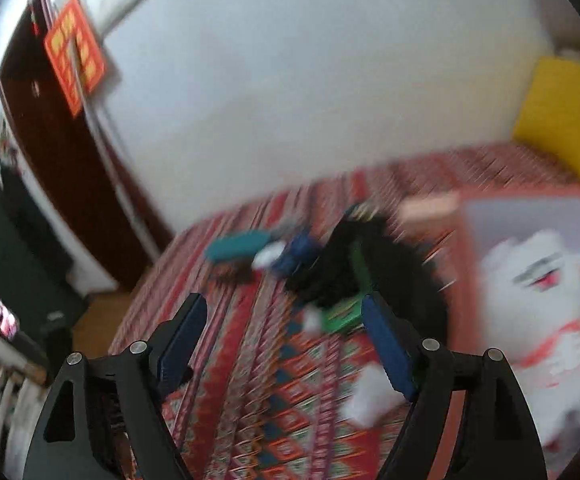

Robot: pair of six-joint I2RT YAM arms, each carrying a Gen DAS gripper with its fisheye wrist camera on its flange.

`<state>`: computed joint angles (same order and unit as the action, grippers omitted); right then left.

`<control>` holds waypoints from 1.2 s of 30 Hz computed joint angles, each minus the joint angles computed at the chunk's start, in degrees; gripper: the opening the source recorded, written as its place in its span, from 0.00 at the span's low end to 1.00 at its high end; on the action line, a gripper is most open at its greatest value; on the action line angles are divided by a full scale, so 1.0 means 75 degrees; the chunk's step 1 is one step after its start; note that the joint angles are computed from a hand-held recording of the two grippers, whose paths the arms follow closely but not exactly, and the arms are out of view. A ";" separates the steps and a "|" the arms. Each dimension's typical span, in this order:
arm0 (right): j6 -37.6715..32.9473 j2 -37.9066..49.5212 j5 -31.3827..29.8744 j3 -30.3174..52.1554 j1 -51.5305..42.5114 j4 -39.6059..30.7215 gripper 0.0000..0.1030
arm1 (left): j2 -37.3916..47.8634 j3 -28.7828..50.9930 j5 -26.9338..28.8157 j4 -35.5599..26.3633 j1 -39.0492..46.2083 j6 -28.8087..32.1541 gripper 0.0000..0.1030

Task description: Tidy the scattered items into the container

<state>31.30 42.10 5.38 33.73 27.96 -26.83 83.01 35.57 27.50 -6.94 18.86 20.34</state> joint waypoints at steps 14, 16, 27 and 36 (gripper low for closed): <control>-0.1007 0.5576 -0.0854 0.2026 -0.2570 0.1236 0.70 | 0.4015 0.5241 -0.0247 -0.1090 -0.2870 -0.1341 0.90; -0.1446 0.5896 -0.0279 0.2204 -0.2510 0.0924 0.63 | 0.5021 0.6756 -0.0607 -0.1746 -0.3482 -0.1384 0.90; -0.1612 0.8096 -0.0132 0.2739 -0.2719 0.1072 0.66 | 0.9211 1.2210 -0.3070 -0.3675 -0.4827 -0.1114 0.90; -0.1933 0.5826 0.0798 0.1679 -0.2450 0.1553 0.10 | 0.8469 1.1304 -0.1826 -0.3601 -0.4416 -0.1542 0.91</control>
<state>16.80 85.80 11.37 46.33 9.59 -15.18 146.53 120.35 13.80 -33.96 -14.27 8.77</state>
